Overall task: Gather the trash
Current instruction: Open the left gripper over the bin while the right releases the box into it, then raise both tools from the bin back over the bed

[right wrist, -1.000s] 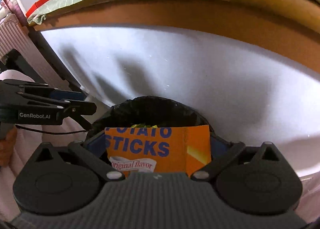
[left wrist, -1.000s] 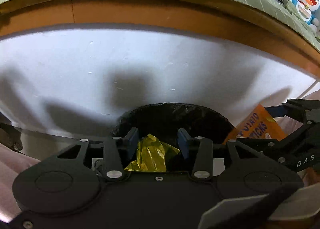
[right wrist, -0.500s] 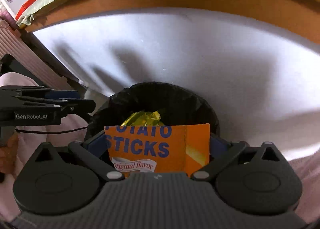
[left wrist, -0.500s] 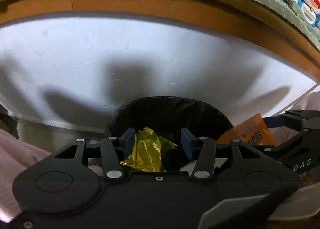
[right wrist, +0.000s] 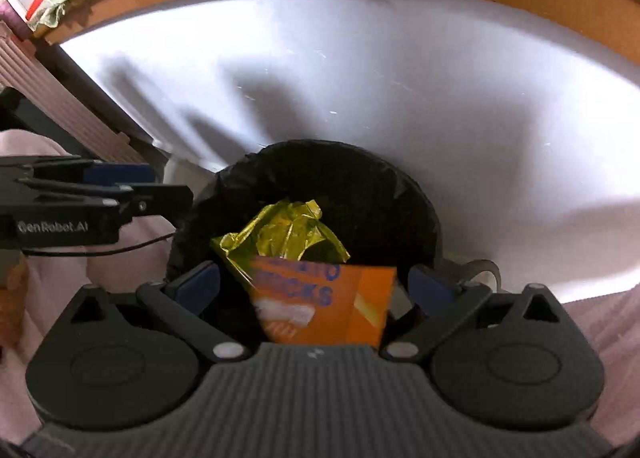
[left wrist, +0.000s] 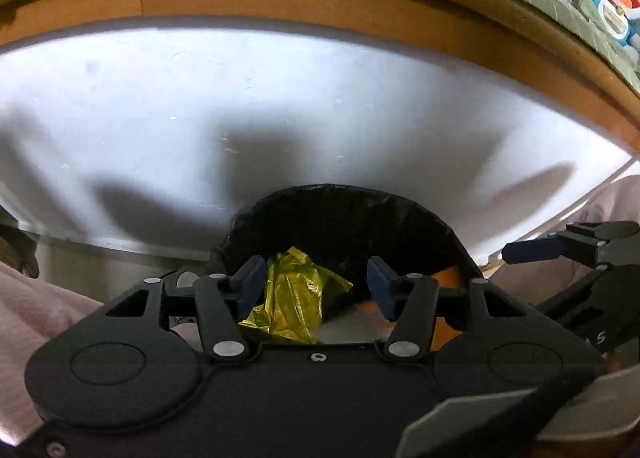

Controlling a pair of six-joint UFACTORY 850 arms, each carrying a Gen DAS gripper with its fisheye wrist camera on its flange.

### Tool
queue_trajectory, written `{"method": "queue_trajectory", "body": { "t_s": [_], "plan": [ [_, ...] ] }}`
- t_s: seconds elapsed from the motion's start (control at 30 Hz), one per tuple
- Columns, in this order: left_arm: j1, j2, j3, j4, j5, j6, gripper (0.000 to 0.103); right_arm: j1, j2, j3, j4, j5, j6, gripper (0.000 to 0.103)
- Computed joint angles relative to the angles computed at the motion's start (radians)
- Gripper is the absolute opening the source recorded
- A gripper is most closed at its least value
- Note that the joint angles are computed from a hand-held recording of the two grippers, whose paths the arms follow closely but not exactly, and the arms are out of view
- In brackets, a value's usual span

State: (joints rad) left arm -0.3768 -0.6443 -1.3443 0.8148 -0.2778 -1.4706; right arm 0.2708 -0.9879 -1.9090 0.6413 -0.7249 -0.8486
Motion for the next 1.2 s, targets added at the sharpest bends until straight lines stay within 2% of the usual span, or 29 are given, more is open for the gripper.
{"method": "queue_trajectory", "body": {
  "t_s": [0.1,0.37,0.4,0.53,0.77,0.83,1.03,1.13,1.2],
  "plan": [
    [-0.003,-0.001,0.0,-0.003,-0.003,0.002,0.056,-0.001,0.001,0.0,-0.016,-0.003,0.02,0.103],
    [-0.008,-0.013,-0.018,0.096,-0.025,-0.068,0.06,0.006,0.032,0.036,0.015,0.055,-0.048,0.103],
    [-0.006,-0.008,-0.011,0.141,0.004,-0.092,0.061,0.006,0.035,0.04,0.02,0.057,-0.055,0.103],
    [-0.006,-0.001,-0.015,0.171,-0.008,-0.095,0.065,0.01,0.044,0.046,0.014,0.061,-0.063,0.103],
    [0.008,0.0,-0.025,0.087,-0.003,-0.023,0.066,0.008,0.044,0.037,-0.001,0.053,-0.039,0.103],
    [0.012,-0.007,-0.036,0.01,-0.005,0.056,0.066,0.012,0.048,0.036,-0.021,0.07,-0.02,0.103],
    [0.02,0.011,-0.039,-0.051,-0.004,0.133,0.07,0.011,0.072,0.041,0.0,0.112,-0.071,0.103],
    [0.023,0.052,-0.013,-0.039,0.028,0.127,0.075,-0.005,0.106,0.056,0.068,0.113,-0.136,0.103],
    [0.017,0.081,0.005,0.056,0.04,0.043,0.082,-0.013,0.148,0.09,0.117,0.141,-0.187,0.103]
  ]
}}
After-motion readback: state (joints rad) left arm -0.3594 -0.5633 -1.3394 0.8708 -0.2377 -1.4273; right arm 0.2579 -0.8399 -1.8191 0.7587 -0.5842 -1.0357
